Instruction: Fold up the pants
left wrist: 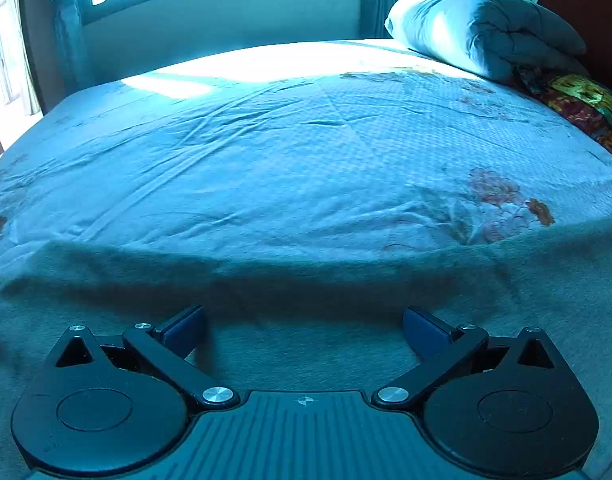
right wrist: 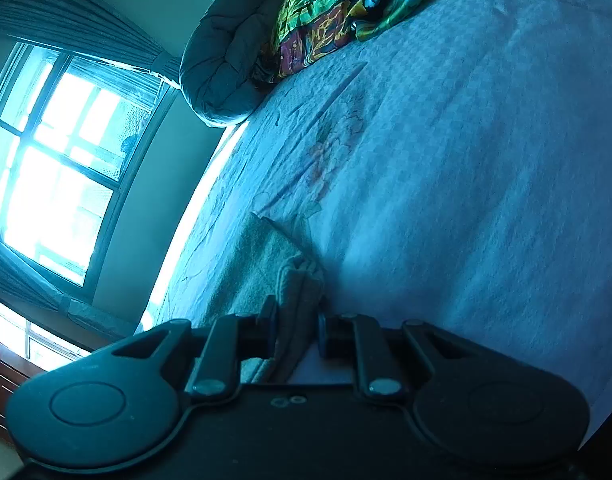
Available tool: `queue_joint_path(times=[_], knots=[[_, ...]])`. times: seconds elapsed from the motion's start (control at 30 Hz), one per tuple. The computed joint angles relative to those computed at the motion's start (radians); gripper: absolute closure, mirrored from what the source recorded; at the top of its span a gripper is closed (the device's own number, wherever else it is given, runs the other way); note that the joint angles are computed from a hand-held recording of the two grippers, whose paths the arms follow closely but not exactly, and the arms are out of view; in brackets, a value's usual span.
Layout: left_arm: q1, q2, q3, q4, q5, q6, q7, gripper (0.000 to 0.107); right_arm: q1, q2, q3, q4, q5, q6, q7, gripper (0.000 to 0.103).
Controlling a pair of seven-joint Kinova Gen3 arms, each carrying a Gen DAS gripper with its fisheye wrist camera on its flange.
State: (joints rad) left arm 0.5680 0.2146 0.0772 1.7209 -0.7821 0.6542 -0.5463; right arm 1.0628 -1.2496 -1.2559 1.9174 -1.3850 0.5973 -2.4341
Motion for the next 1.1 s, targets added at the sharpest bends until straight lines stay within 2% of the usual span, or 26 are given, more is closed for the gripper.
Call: queue_joint_path(times=[0.1, 0.2, 0.37, 0.63, 1.1], knots=[[0.063, 0.07, 0.003, -0.099, -0.029, 0.078, 0.034, 0.004, -0.011, 0.003, -0.011, 0.024, -0.048, -0.027, 0.047, 0.095], [0.093, 0.097, -0.011, -0.149, -0.021, 0.134, 0.048, 0.004, -0.014, -0.003, -0.008, 0.038, -0.087, -0.029, 0.078, 0.095], [0.096, 0.077, -0.013, -0.124, -0.002, 0.148, 0.053, 0.004, -0.007, -0.034, 0.02, 0.037, -0.099, 0.009, 0.063, 0.095], [0.12, 0.023, 0.01, -0.031, -0.066, 0.152, 0.172, 0.004, 0.008, -0.046, 0.049, 0.0, -0.036, 0.065, -0.01, 0.093], [0.1, -0.058, 0.089, 0.075, -0.117, 0.169, 0.275, 0.004, 0.01, -0.03, 0.032, -0.016, 0.003, 0.051, -0.056, 0.093]])
